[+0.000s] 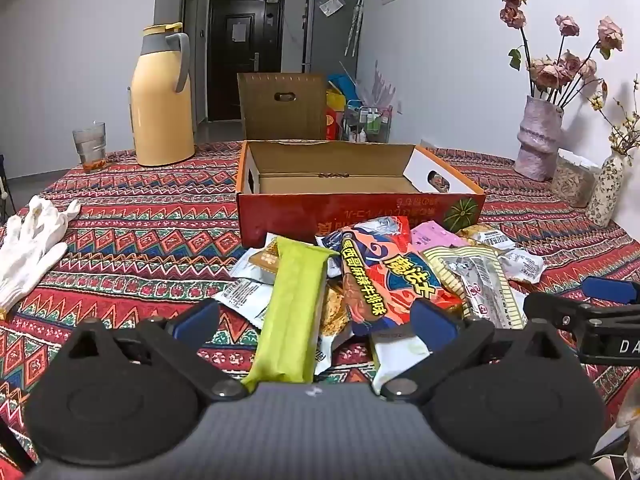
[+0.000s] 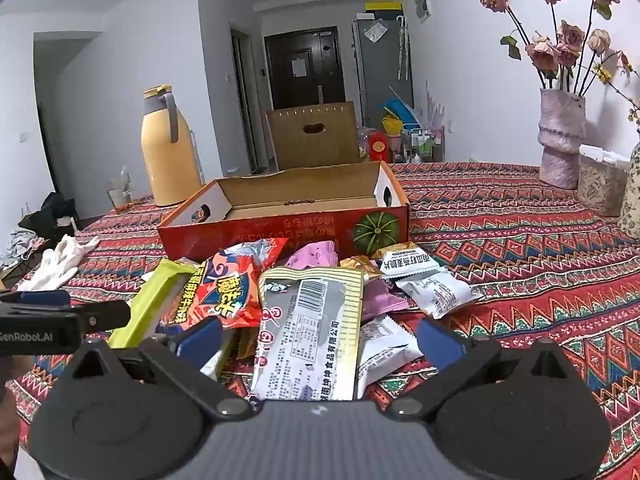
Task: Organize snacks
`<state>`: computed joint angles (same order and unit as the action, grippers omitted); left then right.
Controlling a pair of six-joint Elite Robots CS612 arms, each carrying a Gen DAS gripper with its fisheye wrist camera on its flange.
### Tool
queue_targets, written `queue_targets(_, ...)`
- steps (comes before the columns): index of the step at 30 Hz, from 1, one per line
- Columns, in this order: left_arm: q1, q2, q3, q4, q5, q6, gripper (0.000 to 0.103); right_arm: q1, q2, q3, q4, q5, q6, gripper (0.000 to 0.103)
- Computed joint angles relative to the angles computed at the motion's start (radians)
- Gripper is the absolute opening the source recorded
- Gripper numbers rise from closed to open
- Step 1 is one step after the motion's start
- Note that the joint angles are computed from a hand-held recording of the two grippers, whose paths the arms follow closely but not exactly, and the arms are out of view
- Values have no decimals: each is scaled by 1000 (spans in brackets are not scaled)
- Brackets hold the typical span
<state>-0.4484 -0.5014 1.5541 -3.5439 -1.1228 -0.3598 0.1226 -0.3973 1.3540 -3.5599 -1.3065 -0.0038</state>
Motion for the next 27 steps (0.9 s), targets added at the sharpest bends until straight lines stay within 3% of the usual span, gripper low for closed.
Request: queue_targets(27,1,-1,19,-27,-3,-31,103,5,-8,16,15,-25,-2,103)
